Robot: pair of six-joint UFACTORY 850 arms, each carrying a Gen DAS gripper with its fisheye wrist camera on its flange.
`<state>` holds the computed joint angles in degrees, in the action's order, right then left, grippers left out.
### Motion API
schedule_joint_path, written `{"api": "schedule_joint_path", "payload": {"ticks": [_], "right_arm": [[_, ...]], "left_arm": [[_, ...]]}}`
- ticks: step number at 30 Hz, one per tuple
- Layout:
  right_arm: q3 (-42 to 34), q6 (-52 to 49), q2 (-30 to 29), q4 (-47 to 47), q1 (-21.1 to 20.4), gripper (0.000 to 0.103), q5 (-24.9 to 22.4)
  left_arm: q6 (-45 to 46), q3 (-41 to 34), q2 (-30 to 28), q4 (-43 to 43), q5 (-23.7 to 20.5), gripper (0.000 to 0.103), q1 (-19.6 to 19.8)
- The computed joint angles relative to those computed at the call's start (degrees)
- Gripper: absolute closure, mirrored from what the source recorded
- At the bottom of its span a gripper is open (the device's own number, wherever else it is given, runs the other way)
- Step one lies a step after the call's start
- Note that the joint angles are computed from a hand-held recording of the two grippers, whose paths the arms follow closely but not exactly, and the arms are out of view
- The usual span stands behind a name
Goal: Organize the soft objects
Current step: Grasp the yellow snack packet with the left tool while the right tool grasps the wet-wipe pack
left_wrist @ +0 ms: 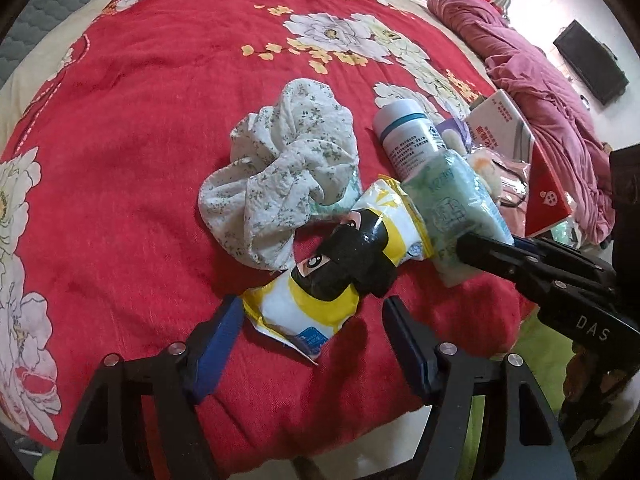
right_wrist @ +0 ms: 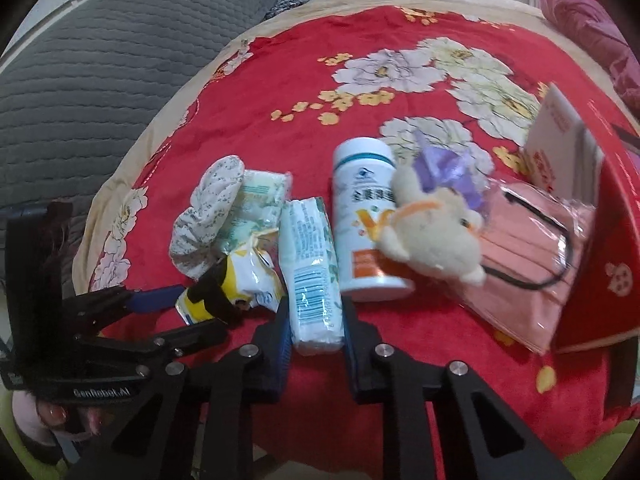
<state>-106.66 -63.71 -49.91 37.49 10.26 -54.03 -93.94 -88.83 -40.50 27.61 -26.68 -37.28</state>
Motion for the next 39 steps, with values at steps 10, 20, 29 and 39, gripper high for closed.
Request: {"api": "schedule_joint_path", "payload": {"ticks": [10,20,29,39], "right_arm": [[0.31,-2.14,0.44,-1.86,-1.54,0.081,-1.33],[-1.27,-1.85,-0.35,-1.15,-2.5,0.081,-3.27],[-2.59,-2.0,-0.74,0.18,-3.75,0.081,-5.68],[-4.87,-1.04,-2.08,0.96,-5.07,0.081,-7.55]], "left_arm": [[10.53,-4.12,-1.52,-4.38,-2.44,0.03,-0.45],[23.46,-3.19,0.6,-8.55,1.23,0.03,0.83],[38.18,-13.49,-5.46,-11.86,-5.16,0.028,1.0],[52.45,-26.4,-15.35,-20.95,-16.6,0.033,2.88]]}}
